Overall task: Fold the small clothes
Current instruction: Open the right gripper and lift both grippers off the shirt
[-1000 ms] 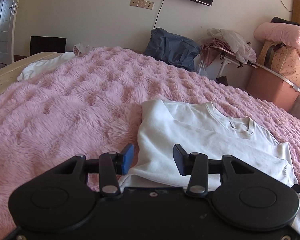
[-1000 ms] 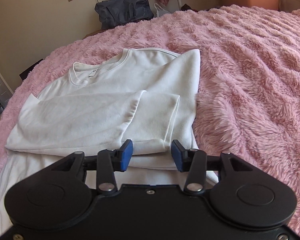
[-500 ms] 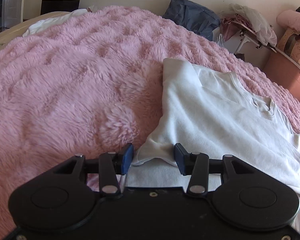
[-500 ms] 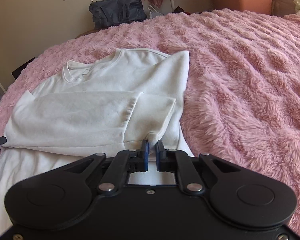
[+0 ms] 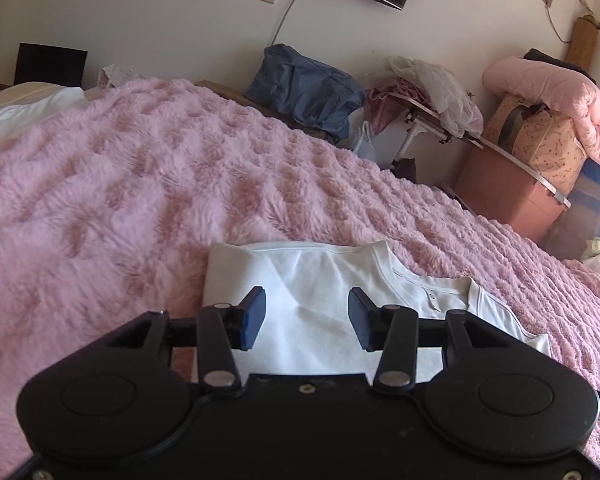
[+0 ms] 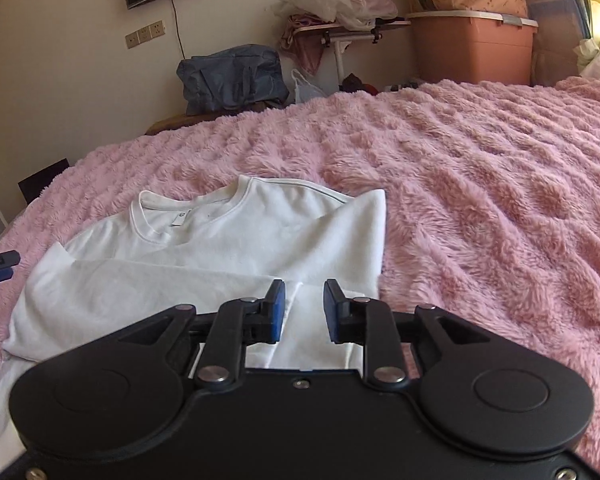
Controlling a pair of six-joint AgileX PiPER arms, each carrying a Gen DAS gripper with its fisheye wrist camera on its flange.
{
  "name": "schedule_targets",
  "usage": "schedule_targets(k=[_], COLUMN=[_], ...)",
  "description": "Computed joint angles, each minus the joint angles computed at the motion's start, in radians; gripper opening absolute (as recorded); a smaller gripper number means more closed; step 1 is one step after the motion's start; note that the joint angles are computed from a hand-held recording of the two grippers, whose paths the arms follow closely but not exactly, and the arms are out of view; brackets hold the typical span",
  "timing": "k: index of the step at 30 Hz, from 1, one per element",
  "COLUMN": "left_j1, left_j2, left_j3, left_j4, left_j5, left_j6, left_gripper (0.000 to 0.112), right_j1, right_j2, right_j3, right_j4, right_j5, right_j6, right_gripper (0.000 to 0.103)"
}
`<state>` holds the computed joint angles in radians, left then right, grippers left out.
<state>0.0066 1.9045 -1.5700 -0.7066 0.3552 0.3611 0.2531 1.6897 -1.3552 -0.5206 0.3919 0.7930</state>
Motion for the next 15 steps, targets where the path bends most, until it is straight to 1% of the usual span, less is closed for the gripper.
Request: schedule_targets(k=[2,6,7,8,9,10,13,15], left_j1=[-0.008,-0.032,-0.034,-0.033,-0.032,-0.025,-0.001,0.023], left_j2=[0.065,0.183,0.205,0.229,0.244,0.257,0.299,0.302], left_j3=[-0.094,-0.260,-0.285,-0.316,-0.333,-0.337,-0.369,-0.346], left_j4=[0.047,0.289,0.335,0.380,0.398,0.386,0.324,0.221], left_j5=[0.048,0.129,0.145,0.174,0.187,0.190,0.223,0.203], left_j6=[-0.054,-0.308,-0.357,-0.405,-0.428,-0.421,-0.379,-0.316], left_gripper=[0.048,0.048,0.048,0.048,0.048,0.048,0.048,0.048], right_j1=[-0.009,-0.019,-0.022,-0.021,-0.019,-0.018,-0.031,-0.034], right_j2=[0.059,0.157,0.177,0.194,0.205,0.211,0.203,0.198], right_j3=[-0.067,-0.161,-0.173,-0.187,-0.194,-0.191,-0.156,-0.139], right_j4=[0.106,0.218,0.241,0.235,0.212,0.187,0.197,0.196], right_j5=[0.002,0.042,0.053,0.075,0.095,0.108,0.078,0.062], right_j6=[-0.124,-0.234,-0.254,-0.249,-0.226,-0.199,-0.200,-0.205], right_gripper=[0.023,0.023,0.023,0.022,0.022,0.022,0.022,0.022])
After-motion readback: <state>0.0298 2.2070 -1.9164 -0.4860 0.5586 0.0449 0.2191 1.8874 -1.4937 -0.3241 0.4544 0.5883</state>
